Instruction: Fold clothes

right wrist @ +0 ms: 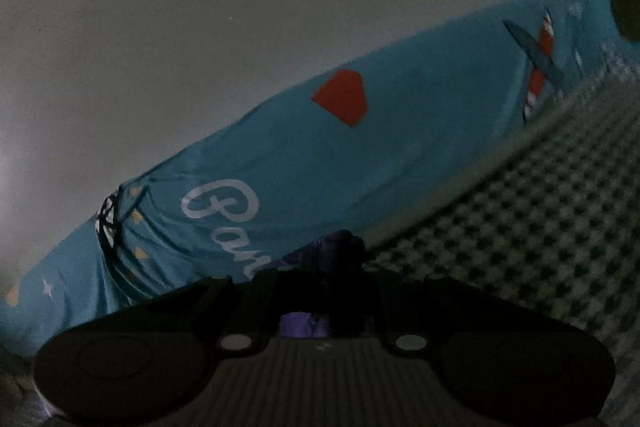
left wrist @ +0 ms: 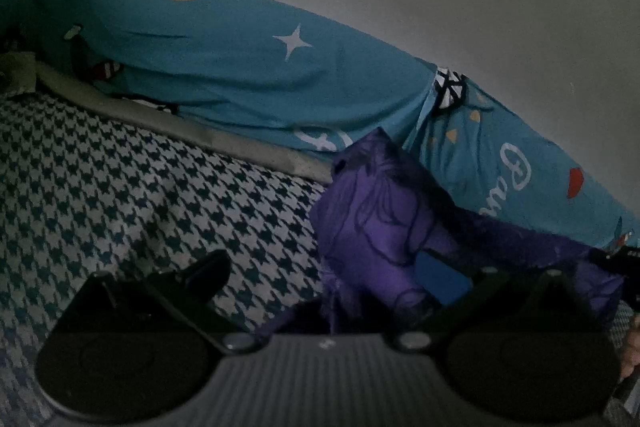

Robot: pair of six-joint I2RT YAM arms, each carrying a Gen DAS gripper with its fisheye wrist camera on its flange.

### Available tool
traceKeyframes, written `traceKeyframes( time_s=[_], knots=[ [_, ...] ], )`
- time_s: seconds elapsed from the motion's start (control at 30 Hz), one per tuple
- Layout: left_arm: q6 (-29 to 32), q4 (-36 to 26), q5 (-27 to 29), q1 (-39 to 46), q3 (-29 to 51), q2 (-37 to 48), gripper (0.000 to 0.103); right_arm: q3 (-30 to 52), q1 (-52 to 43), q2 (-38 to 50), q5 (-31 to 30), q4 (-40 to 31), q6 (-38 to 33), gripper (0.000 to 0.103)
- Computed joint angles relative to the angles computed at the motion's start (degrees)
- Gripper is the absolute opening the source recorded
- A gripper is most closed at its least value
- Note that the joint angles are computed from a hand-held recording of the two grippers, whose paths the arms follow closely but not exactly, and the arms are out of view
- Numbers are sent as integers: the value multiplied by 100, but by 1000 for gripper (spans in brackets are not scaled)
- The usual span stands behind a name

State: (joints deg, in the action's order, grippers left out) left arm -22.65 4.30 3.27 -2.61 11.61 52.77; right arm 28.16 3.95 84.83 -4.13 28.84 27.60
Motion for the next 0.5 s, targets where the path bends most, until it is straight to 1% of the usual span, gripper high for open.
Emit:
traceKeyframes(
  time_s=[0.07,0.1,0.17,0.23,0.3,0.4,0.5],
  knots=[
    [-23,37,-31,-63,-2,42,103,-35,-23,-66,-33,14,-12,23],
    [-32,53,-48,-93,-2,63,103,-49,-3,-99,-2,14,-17,26],
    [-42,81,-94,-151,-5,106,103,-88,10,-182,10,3,6,37],
    [-51,90,-122,-201,-7,125,103,-133,-3,-293,-23,-67,-11,40],
    [-59,74,-146,-248,0,125,103,-125,-4,-363,-9,-210,-76,41],
    [-67,10,-156,-307,2,61,103,-200,-95,-544,-172,-345,-192,42],
    [-96,-95,-238,-428,8,-52,103,-337,-169,-823,-237,-534,-375,47]
  ],
)
